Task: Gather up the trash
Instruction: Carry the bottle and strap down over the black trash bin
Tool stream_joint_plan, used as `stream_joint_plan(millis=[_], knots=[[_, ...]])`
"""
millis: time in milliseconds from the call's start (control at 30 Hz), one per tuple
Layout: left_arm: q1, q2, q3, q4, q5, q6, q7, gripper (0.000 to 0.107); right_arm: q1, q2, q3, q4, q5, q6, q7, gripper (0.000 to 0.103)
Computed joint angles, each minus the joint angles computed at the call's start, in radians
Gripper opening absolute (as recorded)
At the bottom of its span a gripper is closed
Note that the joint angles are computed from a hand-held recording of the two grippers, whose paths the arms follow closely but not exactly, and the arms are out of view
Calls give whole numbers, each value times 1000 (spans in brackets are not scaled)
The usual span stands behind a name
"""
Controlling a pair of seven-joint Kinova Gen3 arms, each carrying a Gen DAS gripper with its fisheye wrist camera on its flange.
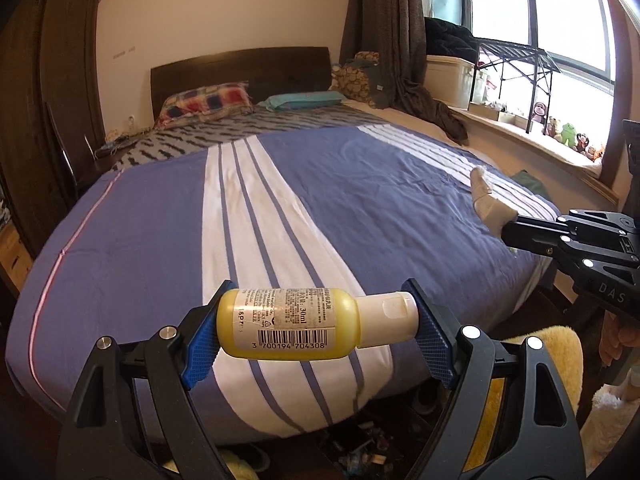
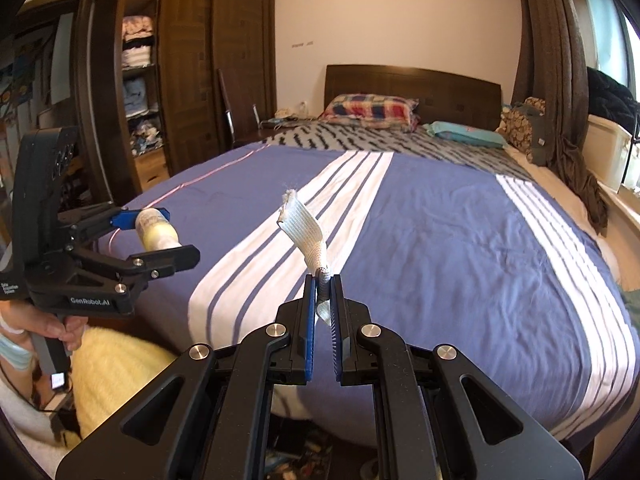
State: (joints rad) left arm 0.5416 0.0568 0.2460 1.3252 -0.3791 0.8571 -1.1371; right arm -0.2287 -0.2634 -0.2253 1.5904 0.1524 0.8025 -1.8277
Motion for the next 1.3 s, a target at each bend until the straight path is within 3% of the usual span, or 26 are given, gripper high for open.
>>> stream_joint_plan(millis=[433,967,1300], knots=[[-28,-31,16,241,139,-82,16,79,-15,-46,-17,183,-74,-7,-86,8],[16,81,-7,344,155,-48,56,79,-71,60,21,299,-139,38,-121,8],[8,189,-29,340,253,-32,-28,79,-101,193,68,341,-248,25,-83,8]])
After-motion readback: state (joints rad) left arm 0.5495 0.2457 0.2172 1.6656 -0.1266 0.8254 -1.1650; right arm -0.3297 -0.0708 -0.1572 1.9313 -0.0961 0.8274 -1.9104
